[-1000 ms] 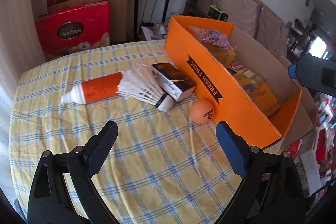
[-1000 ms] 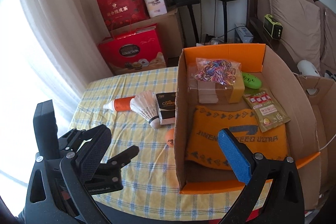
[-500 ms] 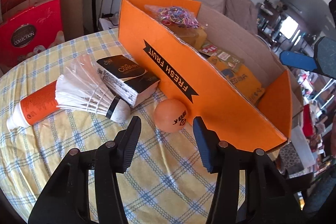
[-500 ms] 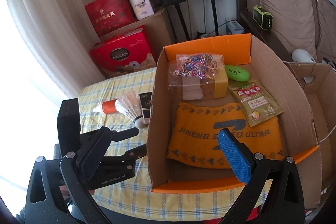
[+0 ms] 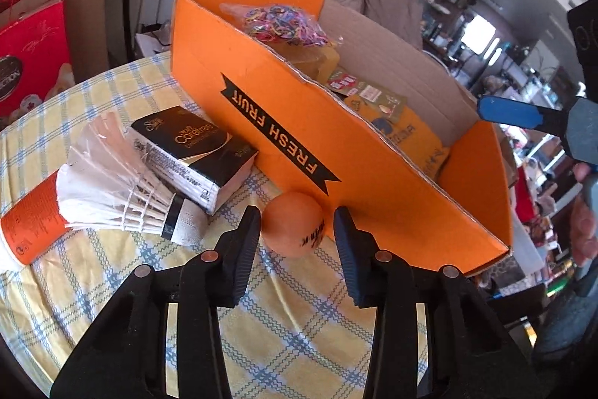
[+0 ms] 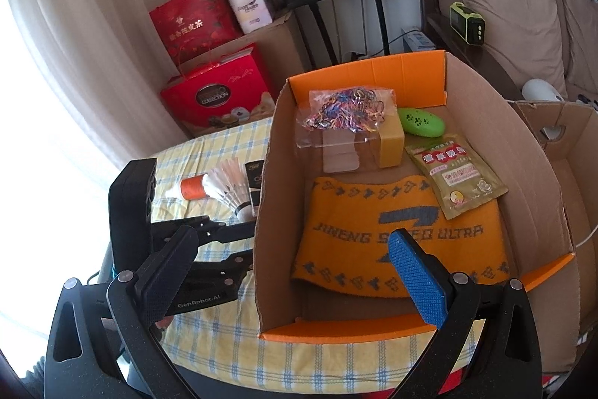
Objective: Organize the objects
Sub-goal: 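Move the left gripper to the orange ping-pong ball, then grasp the ping-pong ball with the left gripper while the right gripper approaches the shuttlecock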
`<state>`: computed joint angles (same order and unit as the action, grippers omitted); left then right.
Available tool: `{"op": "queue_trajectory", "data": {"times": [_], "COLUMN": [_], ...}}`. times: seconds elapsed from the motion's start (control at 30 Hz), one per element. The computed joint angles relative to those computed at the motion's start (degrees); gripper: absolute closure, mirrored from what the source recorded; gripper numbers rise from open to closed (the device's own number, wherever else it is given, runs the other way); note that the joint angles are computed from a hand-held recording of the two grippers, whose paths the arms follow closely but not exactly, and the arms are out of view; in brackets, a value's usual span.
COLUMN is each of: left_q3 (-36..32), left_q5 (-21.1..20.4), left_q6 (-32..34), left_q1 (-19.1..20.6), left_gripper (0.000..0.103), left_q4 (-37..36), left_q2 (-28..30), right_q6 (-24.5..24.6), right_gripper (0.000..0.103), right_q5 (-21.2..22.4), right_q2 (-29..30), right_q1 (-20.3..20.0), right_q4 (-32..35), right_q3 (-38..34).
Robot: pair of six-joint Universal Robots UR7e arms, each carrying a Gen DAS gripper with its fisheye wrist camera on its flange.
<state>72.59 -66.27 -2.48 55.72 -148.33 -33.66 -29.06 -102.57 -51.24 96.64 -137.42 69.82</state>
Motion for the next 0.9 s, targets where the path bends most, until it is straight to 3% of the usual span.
{"op": "queue_trajectory", "data": {"times": [0.1,0.3,0.53,0.77,0.9], "left_q3": [-1.4,-2.5,0.6,10.6,17.4], "left_q5": [-2.5,-1.6,-1.2,2.5,7.1], "left_q6": [1.1,1.6,2.4,-1.6,-5.2], "left_q1": [0.8,0.8,0.4,-1.8,-3.6], "left_gripper": [0.067,0.064,0.067,0.067,0.067], "left_q4": [3.0,5.3,-0.3,-10.2,-13.6], "left_q2": [0.1,0.8,0.3,-5.7,-10.3], "right_q6": [0.1,0.3,0.1,-1.4,-2.7], "right_gripper": [0.000,0.000,0.000,0.001,0.001], "right_q5": [0.3,0.2,0.3,0.7,0.7], "right_q2": [-0.1,-0.1,-0.3,-0.5,0.1], "right_q1": [-0.1,-0.1,0.0,0.7,1.5], "right_q4": [0.1,0.1,-0.5,-0.6,-0.6], "right_q3": [0.2,0.3,0.9,1.8,1.6]}}
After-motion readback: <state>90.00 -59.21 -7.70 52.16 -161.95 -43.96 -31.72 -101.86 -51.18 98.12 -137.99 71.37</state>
